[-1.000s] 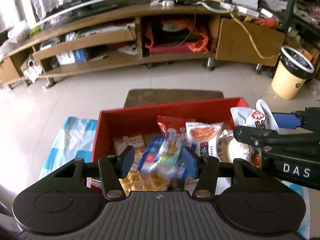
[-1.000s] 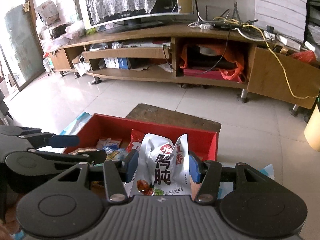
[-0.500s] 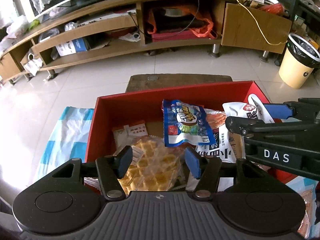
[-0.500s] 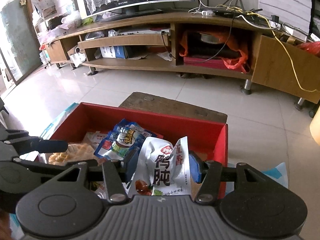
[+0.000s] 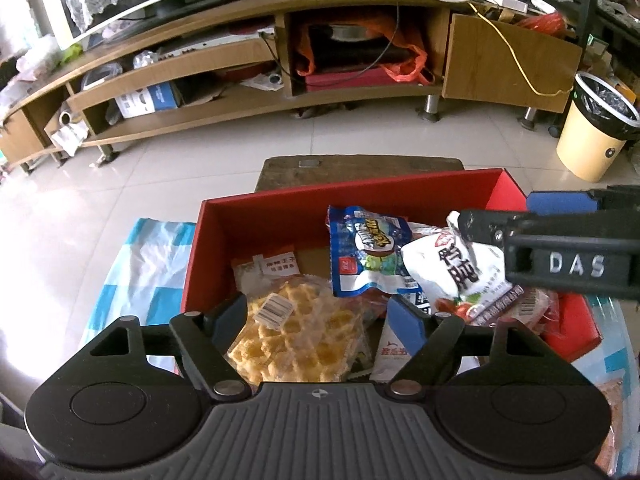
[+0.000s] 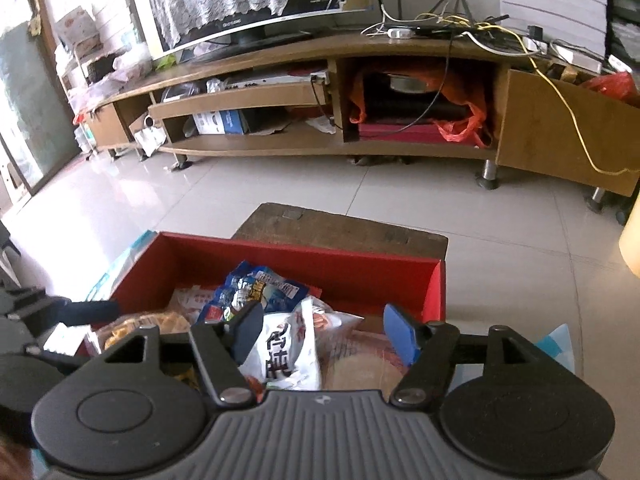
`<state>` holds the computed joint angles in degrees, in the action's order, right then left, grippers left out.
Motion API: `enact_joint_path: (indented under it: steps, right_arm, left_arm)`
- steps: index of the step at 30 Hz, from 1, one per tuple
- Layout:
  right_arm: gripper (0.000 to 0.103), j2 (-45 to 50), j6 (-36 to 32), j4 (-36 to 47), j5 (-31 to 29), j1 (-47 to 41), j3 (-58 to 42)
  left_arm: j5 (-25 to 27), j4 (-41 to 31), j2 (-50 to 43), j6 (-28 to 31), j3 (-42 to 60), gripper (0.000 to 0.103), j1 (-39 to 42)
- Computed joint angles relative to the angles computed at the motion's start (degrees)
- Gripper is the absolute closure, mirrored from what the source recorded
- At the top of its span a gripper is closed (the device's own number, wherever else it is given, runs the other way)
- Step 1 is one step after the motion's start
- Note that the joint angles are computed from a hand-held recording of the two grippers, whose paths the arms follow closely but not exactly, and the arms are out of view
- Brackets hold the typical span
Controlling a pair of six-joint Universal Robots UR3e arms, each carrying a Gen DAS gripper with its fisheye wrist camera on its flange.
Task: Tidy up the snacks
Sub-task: 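Withdraw both grippers from the red box toward the orange tofu bag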
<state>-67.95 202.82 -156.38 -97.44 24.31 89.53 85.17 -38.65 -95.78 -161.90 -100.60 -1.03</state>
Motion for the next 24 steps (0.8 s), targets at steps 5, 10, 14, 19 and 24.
enact_joint_path:
  steps: [5, 10, 14, 19, 24]
  right_arm:
    - [0.039, -4.32, -0.15, 1.10, -1.68, -0.02, 3.17]
    - [0.038, -10.67, 1.12, 4.27, -2.11, -1.16, 8.03]
    - [0.038, -16.56, 1.13, 11.63, -3.59, -0.91, 10.74]
    - [0.037, -28.16, 3.97, 19.31, -4.90, -2.29, 20.09]
    - [0.037, -37.00, 6.76, 24.09, -0.56, -5.83, 28.87]
  left_arm:
    - [-1.17, -0.56, 2.70, 1.05, -2.03, 0.018, -0.53]
    - [-2.81, -1.80, 6.90, 2.11, -5.05, 0.018, -1.60]
    - [-5.29, -4.87, 11.47, 3.09, -7.92, 0.017, -2.61]
    - [-6.28, -6.85, 15.91, 4.26, -12.66, 0.017, -7.80]
    - [-4.08, -6.35, 17.61, 1.98, -17.74, 0.016, -15.90]
